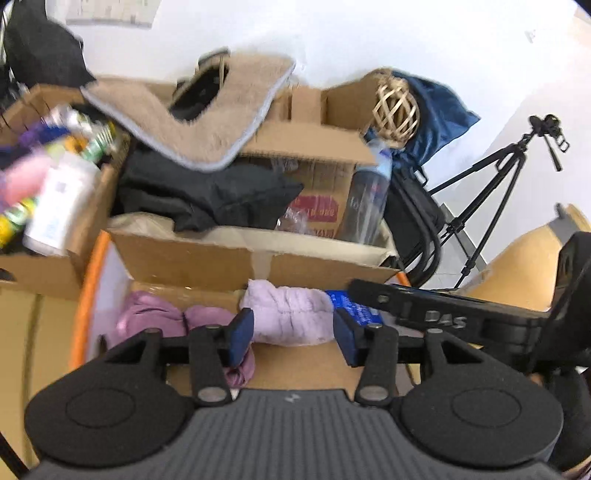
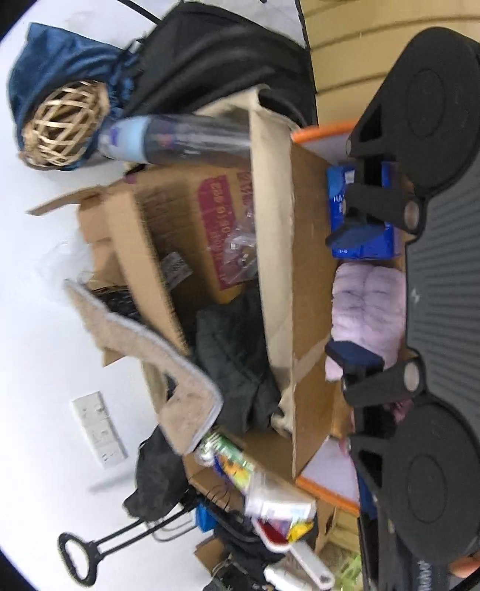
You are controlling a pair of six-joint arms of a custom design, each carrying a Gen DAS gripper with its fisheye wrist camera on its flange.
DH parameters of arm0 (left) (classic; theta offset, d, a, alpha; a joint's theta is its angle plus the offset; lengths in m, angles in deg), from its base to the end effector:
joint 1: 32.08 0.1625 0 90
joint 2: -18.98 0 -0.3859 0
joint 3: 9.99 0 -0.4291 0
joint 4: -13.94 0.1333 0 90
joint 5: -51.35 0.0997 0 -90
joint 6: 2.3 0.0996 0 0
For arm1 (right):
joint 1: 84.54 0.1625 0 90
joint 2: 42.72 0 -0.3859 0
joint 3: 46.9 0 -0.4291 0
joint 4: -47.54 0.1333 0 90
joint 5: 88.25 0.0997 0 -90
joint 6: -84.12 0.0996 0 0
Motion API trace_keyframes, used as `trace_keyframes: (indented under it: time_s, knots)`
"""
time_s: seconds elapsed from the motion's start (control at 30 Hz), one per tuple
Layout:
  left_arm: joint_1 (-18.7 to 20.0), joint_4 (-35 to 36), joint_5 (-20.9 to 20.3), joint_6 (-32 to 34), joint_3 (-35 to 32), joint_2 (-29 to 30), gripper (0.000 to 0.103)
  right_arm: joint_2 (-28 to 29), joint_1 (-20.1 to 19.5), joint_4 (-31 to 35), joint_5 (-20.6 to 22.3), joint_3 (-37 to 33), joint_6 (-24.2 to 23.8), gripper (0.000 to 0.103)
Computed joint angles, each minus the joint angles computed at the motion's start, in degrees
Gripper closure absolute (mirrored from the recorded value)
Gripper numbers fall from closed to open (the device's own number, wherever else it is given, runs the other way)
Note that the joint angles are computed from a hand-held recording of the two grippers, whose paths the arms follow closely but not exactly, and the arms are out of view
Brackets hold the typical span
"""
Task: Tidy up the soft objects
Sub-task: 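Carry the pink fluffy cloth into the box and open both grippers, then withdraw both grippers from the box back over the table items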
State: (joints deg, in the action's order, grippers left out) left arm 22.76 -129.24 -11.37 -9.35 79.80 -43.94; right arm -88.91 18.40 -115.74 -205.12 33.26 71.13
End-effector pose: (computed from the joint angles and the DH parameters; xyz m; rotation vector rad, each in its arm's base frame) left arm -0.2493 -0.6648 0.2770 0.5151 2.6980 -0.8376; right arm 0.2554 -0.7175 0.1956 0.3579 -2.5186 0.9050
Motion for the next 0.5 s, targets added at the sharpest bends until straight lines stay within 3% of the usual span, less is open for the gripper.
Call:
trace_keyframes:
  time_s: [0.13,0.37,0.5]
  knots:
    - [-3.7,1.3,2.6,1.1,4.5,-7.3,0.044,-6.7,2.3,0.2,-0.8,5.4,0.2,0.047]
    - [-12.6,5.1,12.4,-0.9,13.0,-20.0,0.026,-20.0,8.5,2.3,-5.5,15.5,-1.6,0.033]
    - [-18.4,6.0,17.3,-3.0,20.2,-27.8,0.021,-26.7,11.3,2.5,-5.9,21.5,-1.1,0.031]
